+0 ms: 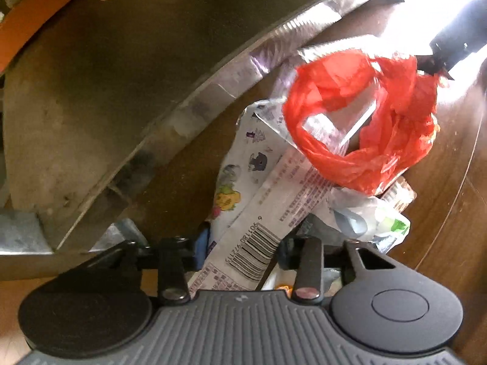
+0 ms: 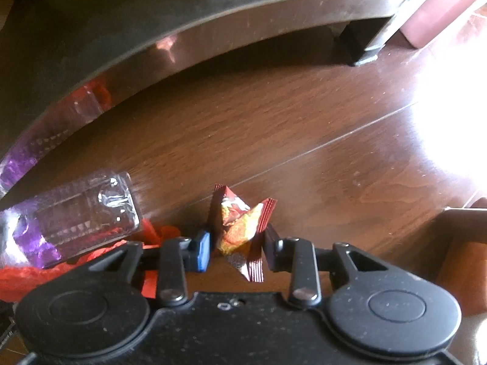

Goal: Collect trash
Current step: 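Close the left tool on the printed snack wrapper while the right grasps the candy wrapper, then carry the snack wrapper and candy wrapper with both tools up to the grey bin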

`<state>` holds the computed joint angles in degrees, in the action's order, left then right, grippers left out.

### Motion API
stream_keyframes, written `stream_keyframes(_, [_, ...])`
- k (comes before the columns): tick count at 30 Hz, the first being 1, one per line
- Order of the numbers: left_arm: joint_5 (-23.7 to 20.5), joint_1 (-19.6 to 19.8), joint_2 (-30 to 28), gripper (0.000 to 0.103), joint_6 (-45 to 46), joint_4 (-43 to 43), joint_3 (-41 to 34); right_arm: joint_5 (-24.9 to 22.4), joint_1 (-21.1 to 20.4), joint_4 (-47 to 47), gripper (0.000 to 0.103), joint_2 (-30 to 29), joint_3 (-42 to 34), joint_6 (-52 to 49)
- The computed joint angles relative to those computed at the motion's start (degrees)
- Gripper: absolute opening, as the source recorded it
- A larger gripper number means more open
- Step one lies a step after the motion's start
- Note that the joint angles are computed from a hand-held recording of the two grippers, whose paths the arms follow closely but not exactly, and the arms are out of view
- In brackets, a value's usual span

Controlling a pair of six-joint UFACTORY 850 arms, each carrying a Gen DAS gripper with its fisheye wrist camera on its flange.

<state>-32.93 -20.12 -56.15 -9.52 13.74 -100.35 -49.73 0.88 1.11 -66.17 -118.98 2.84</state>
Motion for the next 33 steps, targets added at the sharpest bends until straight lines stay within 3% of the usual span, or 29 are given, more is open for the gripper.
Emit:
stream_keyframes(3, [-0.75,0.09,1.24,0.028,-1.26,0.23,0.48,1.74,-0.54,-0.01,0.032,3.45,3.69,-0.03])
stream_keyframes(18, [-7.31,-1.18,17.18,0.025,7.79,-6.39,10.41,2.8,-1.52,2.79,0.032,22.71,18.27,-4.07])
stream_keyframes(28, [-11.16,-3.09,25.22,0.025,6.01,-3.4,5.01,3.65,-2.59,13.47,0.032,39.32,24.95,-17.95])
stream_keyframes(33, [-13.91,-5.96,28.01,0.025,1.3,-2.33,0.59,2.21,-2.99,12.28,0.032,47.07,26.29,-21.81])
